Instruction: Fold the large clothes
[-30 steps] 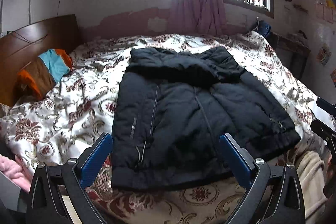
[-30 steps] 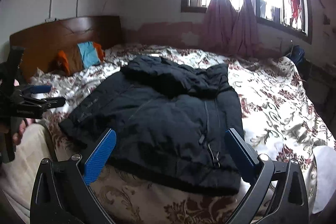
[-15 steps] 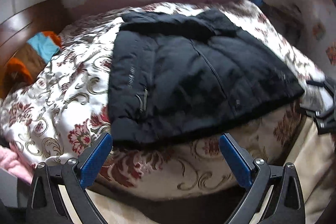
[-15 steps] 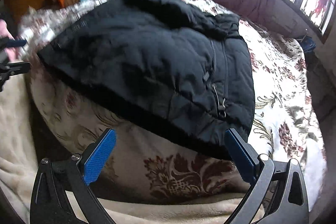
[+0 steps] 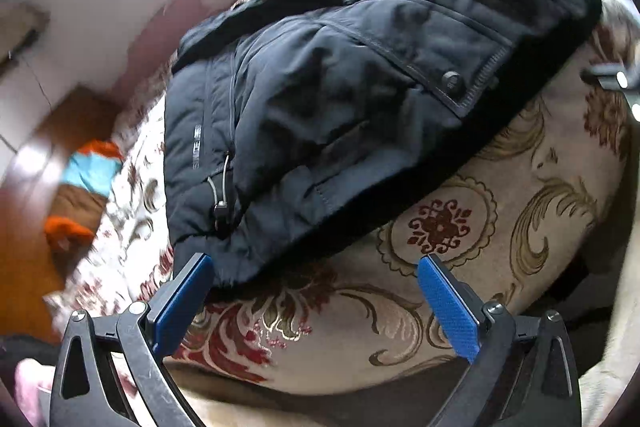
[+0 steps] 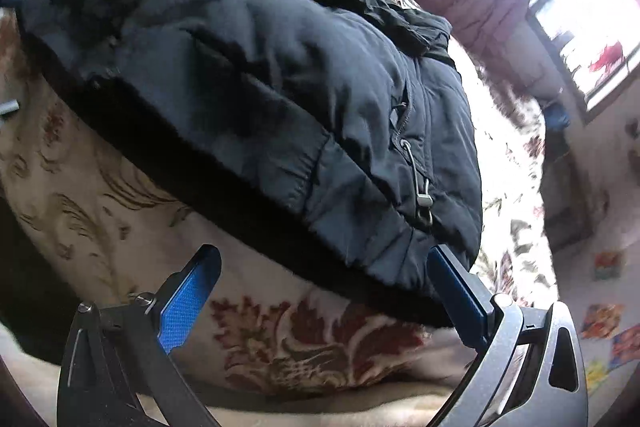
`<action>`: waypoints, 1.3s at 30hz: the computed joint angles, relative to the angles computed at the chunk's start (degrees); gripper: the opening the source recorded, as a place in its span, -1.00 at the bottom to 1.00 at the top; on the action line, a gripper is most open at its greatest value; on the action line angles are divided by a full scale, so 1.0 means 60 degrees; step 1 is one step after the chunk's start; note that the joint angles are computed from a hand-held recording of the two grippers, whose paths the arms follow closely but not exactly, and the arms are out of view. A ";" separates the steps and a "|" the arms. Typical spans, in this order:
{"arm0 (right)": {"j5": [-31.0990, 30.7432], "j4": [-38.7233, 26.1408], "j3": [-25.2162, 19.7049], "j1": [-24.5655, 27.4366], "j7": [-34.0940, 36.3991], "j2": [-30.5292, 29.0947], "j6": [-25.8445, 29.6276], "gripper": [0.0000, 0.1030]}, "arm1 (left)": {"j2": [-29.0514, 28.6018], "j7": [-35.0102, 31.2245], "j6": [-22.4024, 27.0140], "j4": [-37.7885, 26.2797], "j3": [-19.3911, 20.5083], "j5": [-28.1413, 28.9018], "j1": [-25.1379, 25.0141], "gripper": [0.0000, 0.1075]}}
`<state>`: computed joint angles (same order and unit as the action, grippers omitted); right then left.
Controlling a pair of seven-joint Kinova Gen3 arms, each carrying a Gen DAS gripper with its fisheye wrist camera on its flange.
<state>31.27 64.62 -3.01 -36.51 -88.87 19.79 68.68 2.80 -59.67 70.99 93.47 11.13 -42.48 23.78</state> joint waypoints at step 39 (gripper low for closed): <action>-0.0184 0.0843 0.0198 0.0707 -0.0056 -0.0386 -0.2364 0.95 | 0.0294 0.2380 0.0042 0.0030 -0.0584 -0.2348 -0.0110 0.53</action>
<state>30.17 69.68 -1.83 -32.27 -89.20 17.47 54.50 4.56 -45.39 71.24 93.65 7.62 -56.57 23.13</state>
